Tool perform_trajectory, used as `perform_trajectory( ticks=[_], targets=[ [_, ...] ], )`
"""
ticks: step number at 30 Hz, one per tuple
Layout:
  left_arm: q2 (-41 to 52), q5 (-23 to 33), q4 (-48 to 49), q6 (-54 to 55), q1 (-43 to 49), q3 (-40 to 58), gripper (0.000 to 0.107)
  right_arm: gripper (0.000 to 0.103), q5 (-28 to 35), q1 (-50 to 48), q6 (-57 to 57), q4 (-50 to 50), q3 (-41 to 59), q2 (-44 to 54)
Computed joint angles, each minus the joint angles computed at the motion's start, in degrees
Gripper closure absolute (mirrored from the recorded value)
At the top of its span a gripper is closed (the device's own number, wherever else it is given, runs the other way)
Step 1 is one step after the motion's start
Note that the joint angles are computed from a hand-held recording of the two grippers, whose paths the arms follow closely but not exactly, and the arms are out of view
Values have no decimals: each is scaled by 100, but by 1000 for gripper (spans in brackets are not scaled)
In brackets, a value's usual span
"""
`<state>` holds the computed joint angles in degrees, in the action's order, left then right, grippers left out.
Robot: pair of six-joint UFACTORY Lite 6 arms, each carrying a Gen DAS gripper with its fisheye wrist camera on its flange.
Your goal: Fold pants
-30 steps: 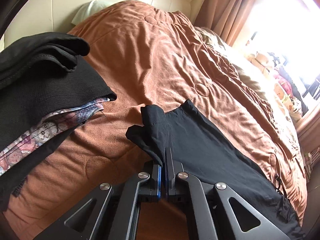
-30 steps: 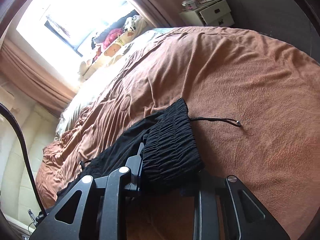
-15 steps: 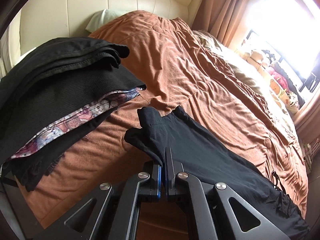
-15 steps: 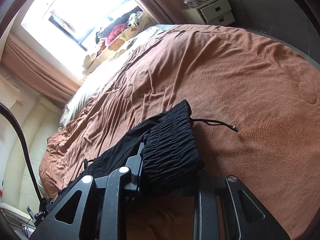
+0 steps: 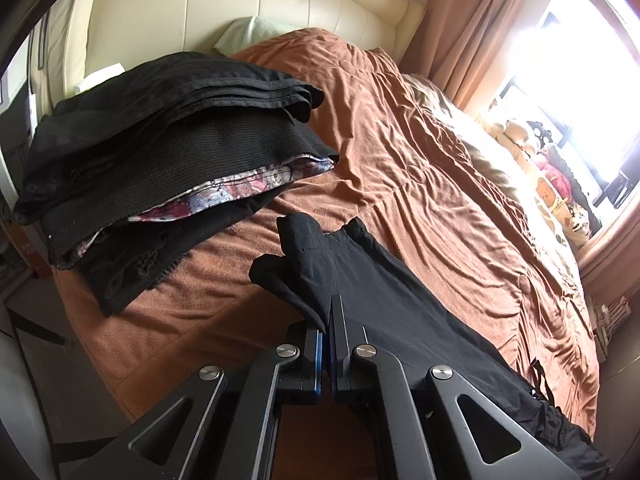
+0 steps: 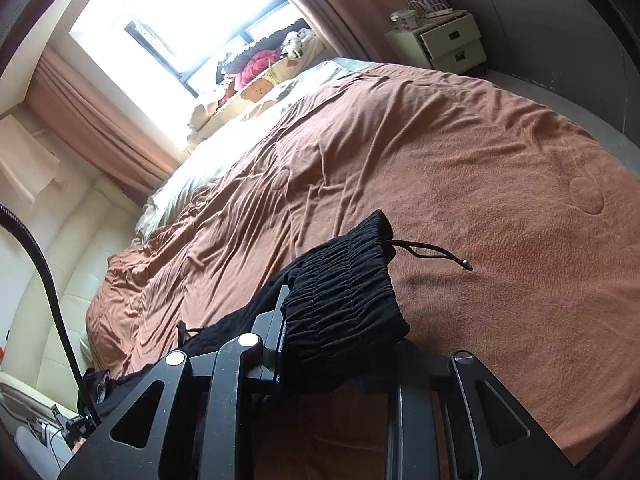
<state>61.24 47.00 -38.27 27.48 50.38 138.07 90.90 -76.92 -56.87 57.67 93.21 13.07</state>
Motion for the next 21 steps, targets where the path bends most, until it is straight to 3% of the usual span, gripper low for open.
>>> perform_trajectory(
  ticks=[5,15,21],
  targets=[
    [-505,-232,-397,644,174,-1094,105,81,108,-257,-142,-95,-100,67],
    [-203,-451,-364,808,222,-1414,105,80,-389,-40,-168,-371,-601,122],
    [173,-169,-247,897,272,-1182,104,67,-497,-198,-289,-695,-1008,-92]
  ],
)
